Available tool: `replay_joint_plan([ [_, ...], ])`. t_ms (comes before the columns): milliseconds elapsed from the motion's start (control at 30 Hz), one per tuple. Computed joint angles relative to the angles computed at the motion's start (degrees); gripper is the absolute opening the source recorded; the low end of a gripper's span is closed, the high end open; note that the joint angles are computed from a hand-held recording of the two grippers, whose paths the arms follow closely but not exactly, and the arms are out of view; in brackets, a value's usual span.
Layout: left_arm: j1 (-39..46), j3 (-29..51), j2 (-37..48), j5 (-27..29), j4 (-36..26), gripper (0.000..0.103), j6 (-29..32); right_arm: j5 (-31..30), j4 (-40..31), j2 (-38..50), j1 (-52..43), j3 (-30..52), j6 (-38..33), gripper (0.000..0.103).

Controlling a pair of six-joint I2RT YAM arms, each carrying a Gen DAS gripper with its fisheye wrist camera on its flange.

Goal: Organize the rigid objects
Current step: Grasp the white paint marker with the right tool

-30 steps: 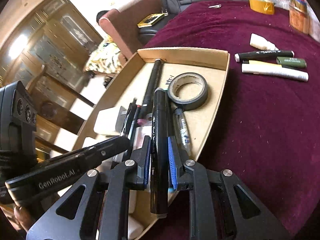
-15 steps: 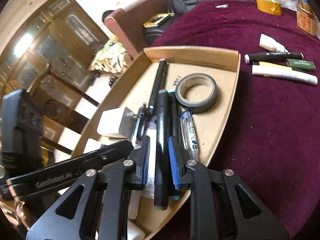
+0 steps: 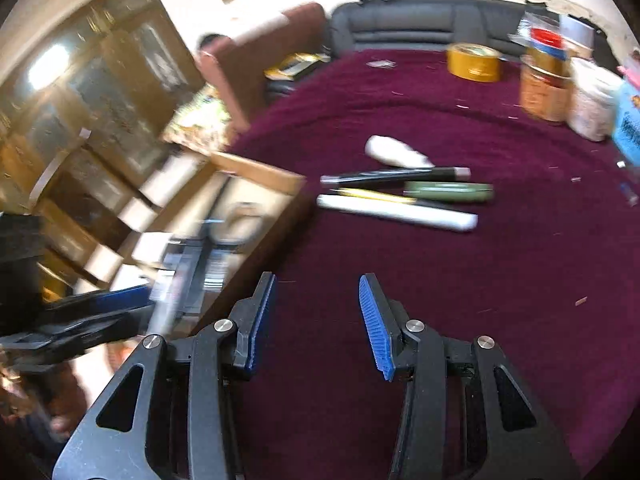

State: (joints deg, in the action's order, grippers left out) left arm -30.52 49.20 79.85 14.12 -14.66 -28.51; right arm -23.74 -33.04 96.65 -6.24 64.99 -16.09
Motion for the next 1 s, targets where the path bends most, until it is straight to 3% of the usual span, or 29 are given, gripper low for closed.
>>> replay_joint_plan([
  [133, -0.03, 0.13, 0.57, 0.99, 0.13, 0.059, 0.18, 3.5, -4.26, 10.63, 0.22, 10.86, -3.24, 0.043],
  [300, 1.53, -1.07, 0.38, 1.03, 0.01, 0.059, -1.66, 13.94, -4.1, 20.44, 5.12, 21.46, -7.64, 0.043],
  [433, 2.1, -2.21, -0.47, 1.55, 0.47, 0.059, -2.11, 15.14, -4.93, 24.71, 6.25, 25.78, -10.71, 0.045],
  [567, 2.41, -2.34, -0.1, 2.08, 0.65, 0.059, -1.73, 9.95, -10.8, 25.89, 5.55, 29.39, -14.34, 0.045],
  [733, 1.85, -2.01, -0.19, 2.06, 0.42, 0.059, -1.3, 8.84, -15.11, 27.52, 6.68, 30.88, -17.75, 0.045],
  [833, 1.1, -1.8, -0.58, 1.47, -0.1, 0.059, -1.44, 10.07, -11.65, 25.55, 7.64, 27.11, -18.03, 0.044],
  [900, 0.21, -1.48, -1.02, 0.24, -0.71, 0.059, -1.55, 10.99, -7.9, 22.1, 7.84, 21.76, -16.62, 0.033],
  [967, -0.41, -0.93, -0.81, -0.25, -1.03, 0.059, -1.49, 9.12, -7.04, 18.7, 6.46, 17.0, -15.4, 0.016],
  [1000, -0.96, -0.65, -0.59, -0.53, -1.08, 0.059, -1.44, 8.49, -5.83, 16.68, 5.86, 13.88, -15.2, 0.014],
])
